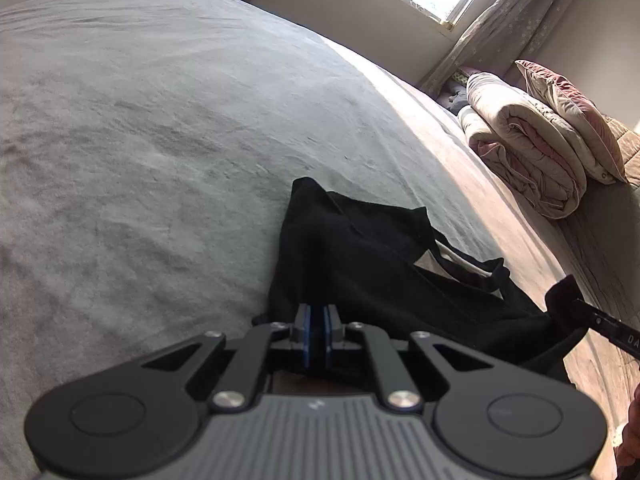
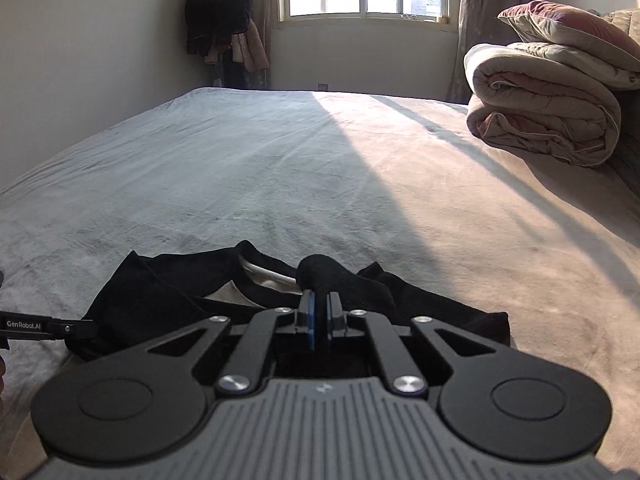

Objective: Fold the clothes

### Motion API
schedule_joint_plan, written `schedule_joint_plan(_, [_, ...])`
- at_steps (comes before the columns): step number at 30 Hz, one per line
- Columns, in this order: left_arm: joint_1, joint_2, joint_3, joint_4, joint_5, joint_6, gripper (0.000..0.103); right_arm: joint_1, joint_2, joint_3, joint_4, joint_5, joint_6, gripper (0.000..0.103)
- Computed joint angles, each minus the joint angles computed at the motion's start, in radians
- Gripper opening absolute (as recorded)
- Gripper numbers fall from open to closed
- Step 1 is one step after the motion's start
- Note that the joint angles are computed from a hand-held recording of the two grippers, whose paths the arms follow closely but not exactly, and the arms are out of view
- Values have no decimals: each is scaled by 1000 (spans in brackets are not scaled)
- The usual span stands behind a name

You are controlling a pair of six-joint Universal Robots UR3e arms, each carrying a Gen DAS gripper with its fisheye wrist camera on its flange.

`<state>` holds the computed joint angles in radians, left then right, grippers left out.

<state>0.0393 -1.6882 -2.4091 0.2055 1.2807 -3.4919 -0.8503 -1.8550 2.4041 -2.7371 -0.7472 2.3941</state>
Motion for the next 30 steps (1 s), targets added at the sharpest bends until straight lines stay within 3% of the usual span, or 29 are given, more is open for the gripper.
schedule_joint_plan(6, [9, 33, 9, -71, -10, 30, 6, -269, -175, 11, 562, 51, -366, 5])
schedule_joint_plan(10, [18, 55, 17, -120, -20, 48, 7, -327, -194, -6, 715, -57, -527, 7])
schedule_joint_plan(12, [31, 79, 23, -168, -34, 60, 8, -356, -210, -29, 788, -76, -578, 17])
schedule_joint_plan(16, [75, 130, 26, -252, -99, 75, 13, -442, -245, -106, 1010, -26, -701, 24])
schedule_joint_plan(17, [90, 137, 20, -252, -123, 71, 17, -453, -244, -123, 1044, -11, -719, 38])
schedule_joint_plan(18, [104, 144, 14, -251, -147, 67, 19, -448, -237, -128, 1041, 8, -711, 46])
schedule_joint_plan(19, [117, 149, 9, -248, -168, 63, 21, -427, -216, -125, 992, 21, -678, 47])
schedule_joint_plan(22, [110, 126, 19, -171, -146, 42, 21, -297, -75, -95, 642, 15, -478, 47])
schedule_joint_plan(24, [85, 101, 61, -161, -78, 67, 21, -217, 33, -93, 425, -8, -358, 47])
schedule_joint_plan(26, [87, 65, 92, -144, -56, 97, 22, -175, 122, -90, 281, -36, -286, 47])
schedule_joint_plan(30, [132, -54, 165, -99, -112, 149, 32, -156, 217, -74, 153, -44, -272, 32])
